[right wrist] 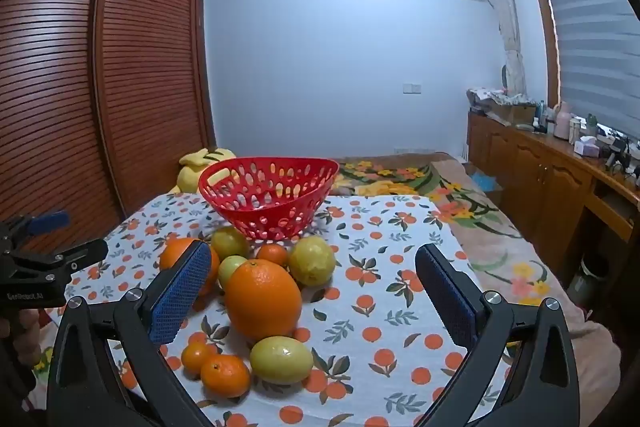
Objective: Organize fruits
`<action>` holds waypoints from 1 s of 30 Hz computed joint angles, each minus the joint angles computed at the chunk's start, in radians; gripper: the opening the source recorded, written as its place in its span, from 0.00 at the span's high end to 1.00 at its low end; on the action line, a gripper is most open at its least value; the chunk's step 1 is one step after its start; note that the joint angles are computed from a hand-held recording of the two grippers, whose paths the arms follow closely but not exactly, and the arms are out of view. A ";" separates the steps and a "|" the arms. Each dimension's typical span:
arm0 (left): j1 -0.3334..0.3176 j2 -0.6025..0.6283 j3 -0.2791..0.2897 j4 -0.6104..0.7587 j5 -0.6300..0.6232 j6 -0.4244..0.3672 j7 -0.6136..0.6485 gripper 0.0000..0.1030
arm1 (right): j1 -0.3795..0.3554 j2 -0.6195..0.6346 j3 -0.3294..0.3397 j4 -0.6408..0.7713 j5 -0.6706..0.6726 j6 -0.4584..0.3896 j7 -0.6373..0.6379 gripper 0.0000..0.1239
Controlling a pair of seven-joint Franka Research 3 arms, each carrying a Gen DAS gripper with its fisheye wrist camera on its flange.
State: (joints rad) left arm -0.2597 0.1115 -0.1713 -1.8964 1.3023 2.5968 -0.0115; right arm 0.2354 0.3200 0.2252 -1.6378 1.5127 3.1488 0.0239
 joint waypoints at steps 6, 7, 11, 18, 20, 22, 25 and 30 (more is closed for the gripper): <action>-0.003 -0.019 -0.004 -0.003 0.000 -0.020 0.034 0.00 | 0.009 -0.003 -0.011 0.010 0.061 0.003 -0.051 0.17; -0.004 -0.021 -0.005 -0.007 0.023 -0.023 0.010 0.00 | 0.017 -0.006 -0.011 0.008 0.070 0.009 -0.057 0.17; 0.003 -0.035 -0.010 -0.018 0.016 -0.022 0.011 0.00 | 0.033 -0.013 -0.026 -0.002 0.044 0.010 -0.034 0.17; 0.006 -0.048 -0.020 -0.023 0.016 -0.028 0.011 0.00 | 0.030 -0.018 -0.023 -0.005 0.058 0.005 -0.048 0.17; 0.007 -0.050 -0.022 -0.022 0.013 -0.030 0.016 0.00 | 0.033 -0.017 -0.026 -0.004 0.049 0.005 -0.040 0.17; 0.007 -0.051 -0.024 -0.022 0.013 -0.031 0.016 0.00 | 0.033 -0.017 -0.025 -0.004 0.052 0.006 -0.043 0.17; 0.008 -0.054 -0.025 -0.023 0.013 -0.031 0.016 0.00 | 0.036 -0.020 -0.027 -0.008 0.033 0.007 -0.023 0.17; 0.008 -0.051 -0.027 -0.021 0.017 -0.033 0.013 0.00 | 0.041 -0.024 -0.026 -0.009 0.054 0.012 -0.043 0.17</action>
State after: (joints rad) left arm -0.2518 0.0604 -0.1978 -1.9173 1.3195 2.5638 0.0012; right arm 0.2761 0.2965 0.1997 -1.6472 1.5666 3.1609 -0.0190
